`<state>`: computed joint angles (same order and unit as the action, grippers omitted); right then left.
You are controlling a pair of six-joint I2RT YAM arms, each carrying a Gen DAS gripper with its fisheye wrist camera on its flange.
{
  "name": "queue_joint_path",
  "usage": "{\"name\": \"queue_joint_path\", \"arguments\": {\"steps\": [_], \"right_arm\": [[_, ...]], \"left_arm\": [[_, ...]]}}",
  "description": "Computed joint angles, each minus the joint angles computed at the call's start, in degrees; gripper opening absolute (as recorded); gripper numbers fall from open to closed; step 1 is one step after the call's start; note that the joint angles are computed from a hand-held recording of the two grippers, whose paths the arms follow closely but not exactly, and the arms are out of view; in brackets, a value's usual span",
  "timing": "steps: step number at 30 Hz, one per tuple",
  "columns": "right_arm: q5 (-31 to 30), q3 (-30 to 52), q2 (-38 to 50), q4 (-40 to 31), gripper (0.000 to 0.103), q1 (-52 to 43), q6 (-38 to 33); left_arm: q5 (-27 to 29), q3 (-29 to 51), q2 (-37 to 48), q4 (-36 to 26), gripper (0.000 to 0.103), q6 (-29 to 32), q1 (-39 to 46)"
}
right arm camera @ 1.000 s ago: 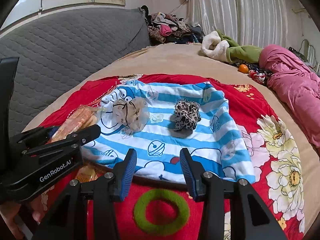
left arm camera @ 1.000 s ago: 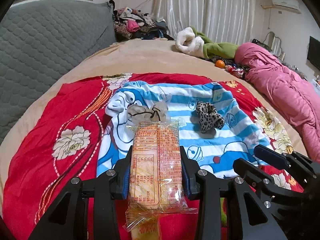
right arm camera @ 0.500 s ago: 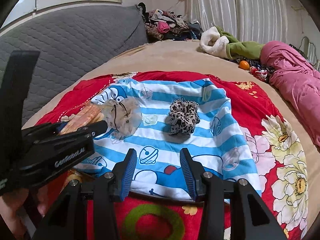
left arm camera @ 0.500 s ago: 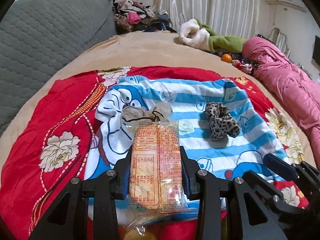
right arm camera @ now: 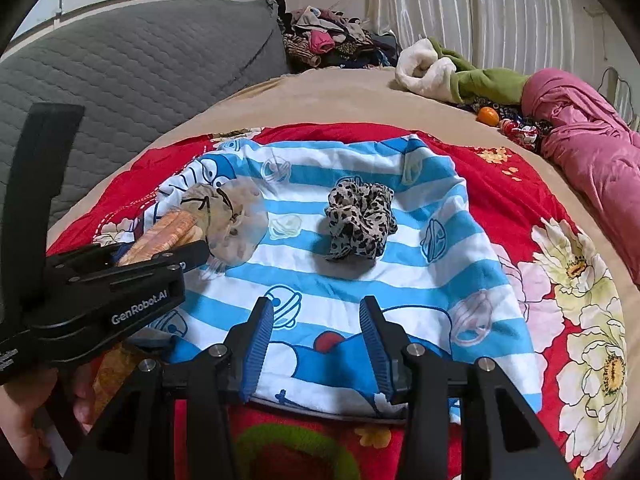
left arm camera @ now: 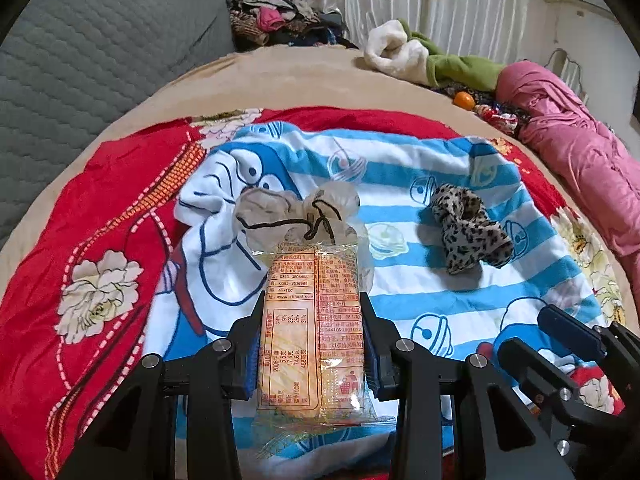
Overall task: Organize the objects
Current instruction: 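Lower the biscuit pack into the tray and open the left tool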
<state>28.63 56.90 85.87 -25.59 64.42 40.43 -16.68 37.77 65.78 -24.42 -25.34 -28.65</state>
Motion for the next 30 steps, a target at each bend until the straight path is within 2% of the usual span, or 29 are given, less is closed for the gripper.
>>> {"name": "queue_joint_path", "arguments": {"steps": [13,20,30], "right_arm": [[-0.76,-1.03,0.17,1.02,0.046,-0.32,0.04],[-0.83,-1.02,0.58,0.82,0.046,-0.48,0.28],[-0.40,-0.18,0.98,-0.42,0.046,-0.16,1.12]], "left_arm": [[1.21,-1.63,2.80,2.58,0.041,-0.28,0.73],[0.93,-1.97,2.46,2.05,0.041,-0.27,0.71],[1.83,-1.96,1.14,-0.47,0.059,-0.67,1.74]]}}
